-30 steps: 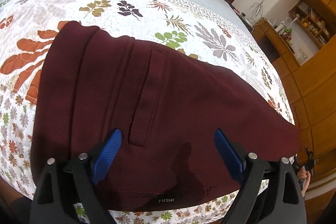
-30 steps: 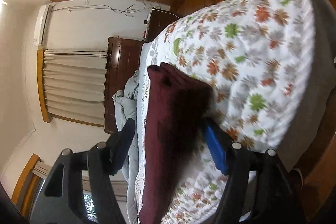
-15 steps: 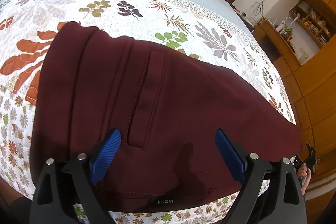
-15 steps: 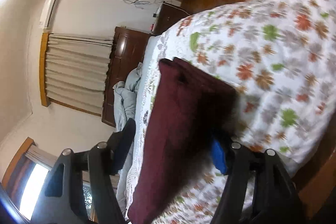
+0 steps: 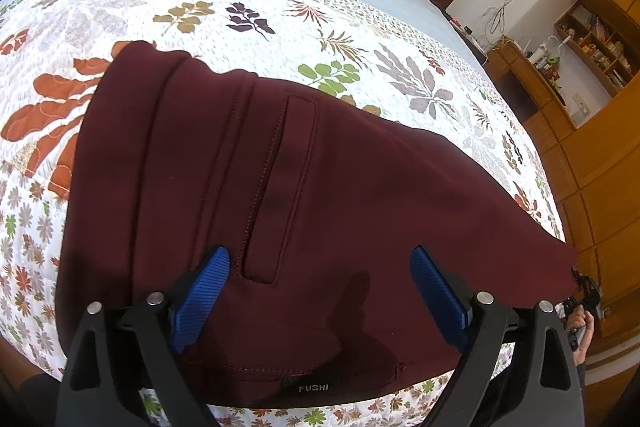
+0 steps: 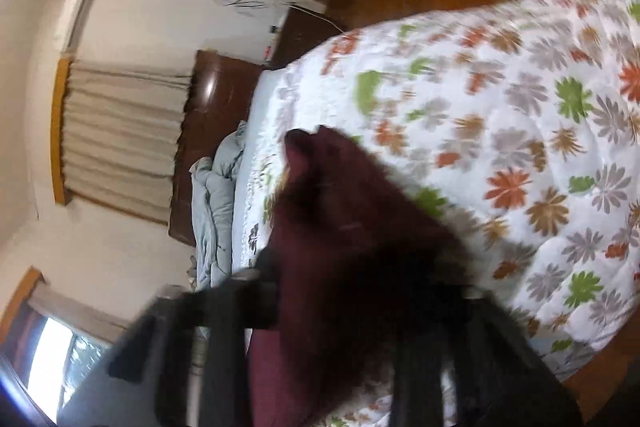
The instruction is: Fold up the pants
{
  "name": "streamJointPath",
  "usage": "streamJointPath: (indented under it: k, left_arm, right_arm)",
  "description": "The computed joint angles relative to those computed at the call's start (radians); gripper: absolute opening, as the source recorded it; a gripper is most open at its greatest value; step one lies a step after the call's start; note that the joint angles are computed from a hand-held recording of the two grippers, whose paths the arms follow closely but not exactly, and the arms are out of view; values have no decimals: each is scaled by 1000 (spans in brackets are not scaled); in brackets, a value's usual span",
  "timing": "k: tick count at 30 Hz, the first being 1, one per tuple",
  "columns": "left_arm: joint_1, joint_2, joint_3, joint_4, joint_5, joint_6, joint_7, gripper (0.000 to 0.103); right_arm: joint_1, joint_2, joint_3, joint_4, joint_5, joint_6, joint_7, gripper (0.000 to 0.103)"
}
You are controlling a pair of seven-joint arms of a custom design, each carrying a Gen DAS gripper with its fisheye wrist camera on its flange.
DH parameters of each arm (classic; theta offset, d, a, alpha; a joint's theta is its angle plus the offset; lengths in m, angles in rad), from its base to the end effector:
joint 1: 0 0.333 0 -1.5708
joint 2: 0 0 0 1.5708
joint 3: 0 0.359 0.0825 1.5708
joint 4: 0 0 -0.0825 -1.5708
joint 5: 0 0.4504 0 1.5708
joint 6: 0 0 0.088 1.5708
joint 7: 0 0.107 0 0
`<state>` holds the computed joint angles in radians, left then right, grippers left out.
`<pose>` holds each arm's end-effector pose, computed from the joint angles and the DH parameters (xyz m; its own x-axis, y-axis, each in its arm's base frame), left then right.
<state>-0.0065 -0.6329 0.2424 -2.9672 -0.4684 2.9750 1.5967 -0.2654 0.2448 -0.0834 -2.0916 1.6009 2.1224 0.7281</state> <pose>0.3530 0.1056 0.3709 0.4531 -0.7790 0.4335 -0.6371 -0.6231 -0.4537 0.6213 -0.1767 0.3185 -0.1417 -0.3631 -0.9209 -0.7388 0.6580 -0.1458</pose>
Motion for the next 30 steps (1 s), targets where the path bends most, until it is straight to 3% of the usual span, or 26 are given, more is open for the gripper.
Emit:
streamJointPath:
  k: [10,21,30]
  left_arm:
    - [-56,-25,74,-12,-36,26,48,93]
    - [-157,-66,202,-28,-94,83,126,93]
    - [-200,-96,262,-39,-103,106,167,93]
  right_arm:
    - [19,-42,-1,6,-48,50,34,15]
    - [118,-192,-3,-3,-234,236,-13,15]
    - [187,-275,-13,-39,-309,334,-42,15]
